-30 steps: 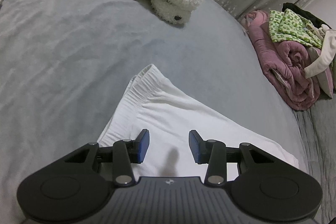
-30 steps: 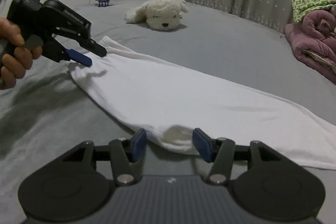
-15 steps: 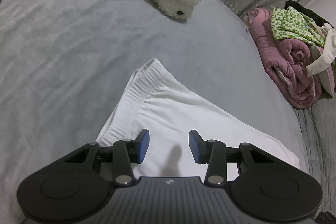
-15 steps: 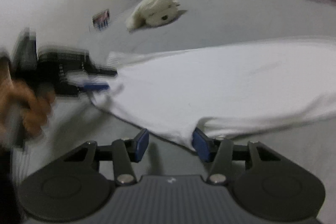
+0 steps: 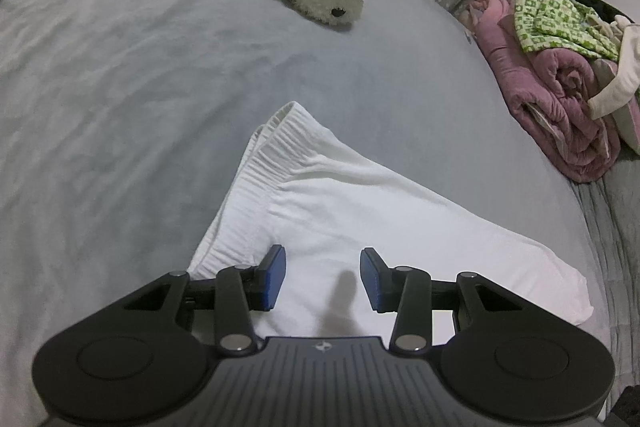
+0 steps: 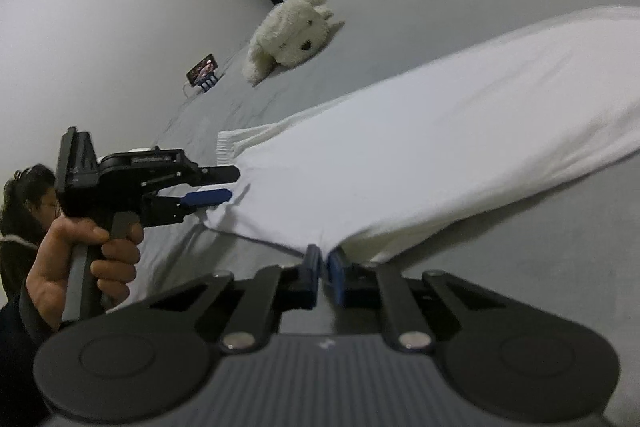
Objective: Fold clothes
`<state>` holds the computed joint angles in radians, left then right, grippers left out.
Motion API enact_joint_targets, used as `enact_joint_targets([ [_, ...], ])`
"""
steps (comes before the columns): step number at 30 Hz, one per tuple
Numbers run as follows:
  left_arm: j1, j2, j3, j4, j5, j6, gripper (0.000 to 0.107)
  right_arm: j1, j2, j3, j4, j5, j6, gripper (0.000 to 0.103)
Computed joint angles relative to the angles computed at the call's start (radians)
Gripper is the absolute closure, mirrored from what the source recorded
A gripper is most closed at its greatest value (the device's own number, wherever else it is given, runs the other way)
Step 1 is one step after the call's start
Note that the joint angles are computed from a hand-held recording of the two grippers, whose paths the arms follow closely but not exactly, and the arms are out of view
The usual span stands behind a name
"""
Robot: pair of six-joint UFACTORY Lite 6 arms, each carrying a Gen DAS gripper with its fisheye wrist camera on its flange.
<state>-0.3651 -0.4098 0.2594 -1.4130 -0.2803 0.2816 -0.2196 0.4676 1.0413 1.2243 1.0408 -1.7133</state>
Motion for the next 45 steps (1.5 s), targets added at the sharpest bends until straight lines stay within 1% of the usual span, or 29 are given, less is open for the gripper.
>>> enact_joint_targets([
  [4,0.005,-0.008,-0.003,-0.014,0.005,0.02,0.066,0.05,-0.084,-0.079,0.006,-0.099,-0.124,0.095],
  [8,0.009,-0.007,-0.001,-0.012,0.01,0.015,0.066,0.06,-0.088,-0.088,0.013,-0.119,-0.17,0.09],
  [10,-0.001,0.007,0.009,-0.025,0.0,0.03,0.066,0.072,-0.095,-0.1,0.057,-0.153,-0.227,0.087],
  [12,-0.006,0.013,0.012,-0.027,-0.005,0.036,0.066,0.087,-0.086,-0.104,0.107,-0.171,-0.288,0.076],
  [15,0.003,0.01,0.004,0.004,0.002,0.006,0.066,0.091,-0.068,-0.102,0.119,-0.16,-0.342,0.066],
  [16,0.007,0.007,0.001,0.013,0.005,-0.003,0.066,0.09,-0.072,-0.104,0.111,-0.162,-0.356,0.065],
  [17,0.009,0.007,0.001,0.017,0.007,-0.006,0.066,0.09,-0.077,-0.107,0.103,-0.164,-0.37,0.065],
  [19,0.013,0.01,0.003,0.022,0.01,-0.006,0.066,0.084,-0.073,-0.086,0.054,-0.143,-0.305,0.067],
  [20,0.012,0.011,0.003,0.023,0.009,-0.006,0.066,0.076,-0.061,-0.067,0.023,-0.114,-0.254,0.076],
  [21,0.012,0.012,0.003,0.023,0.009,-0.005,0.066,0.066,-0.043,-0.043,-0.008,-0.075,-0.201,0.076],
  [23,0.016,0.008,0.001,0.03,0.012,-0.009,0.066,0.045,-0.026,-0.019,-0.04,-0.034,-0.143,0.076],
  [28,0.019,0.006,0.002,0.022,0.018,0.009,0.066,-0.004,0.026,0.047,-0.1,0.074,-0.085,0.076],
  [30,0.019,0.005,0.002,0.016,0.019,0.016,0.066,-0.002,0.021,0.048,-0.111,0.071,-0.093,0.075],
  [33,0.008,0.003,0.001,-0.002,0.011,0.031,0.066,0.014,-0.011,0.01,-0.096,0.026,-0.144,0.074],
  [35,0.006,0.002,0.0,-0.004,0.01,0.03,0.066,0.026,-0.035,-0.019,-0.082,-0.006,-0.182,0.07],
  [36,0.007,0.001,0.0,-0.004,0.011,0.029,0.066,0.024,-0.035,-0.018,-0.09,0.008,-0.184,0.067],
  [38,0.015,-0.002,-0.003,0.014,0.019,0.012,0.066,0.012,-0.027,-0.002,-0.121,0.058,-0.167,0.067],
  [41,0.011,0.005,0.004,0.008,0.016,0.02,0.066,0.008,-0.019,0.015,-0.142,0.057,-0.135,0.068],
  [45,0.019,0.009,0.006,0.02,0.022,0.017,0.066,-0.016,-0.006,0.042,-0.172,0.091,-0.111,0.068],
])
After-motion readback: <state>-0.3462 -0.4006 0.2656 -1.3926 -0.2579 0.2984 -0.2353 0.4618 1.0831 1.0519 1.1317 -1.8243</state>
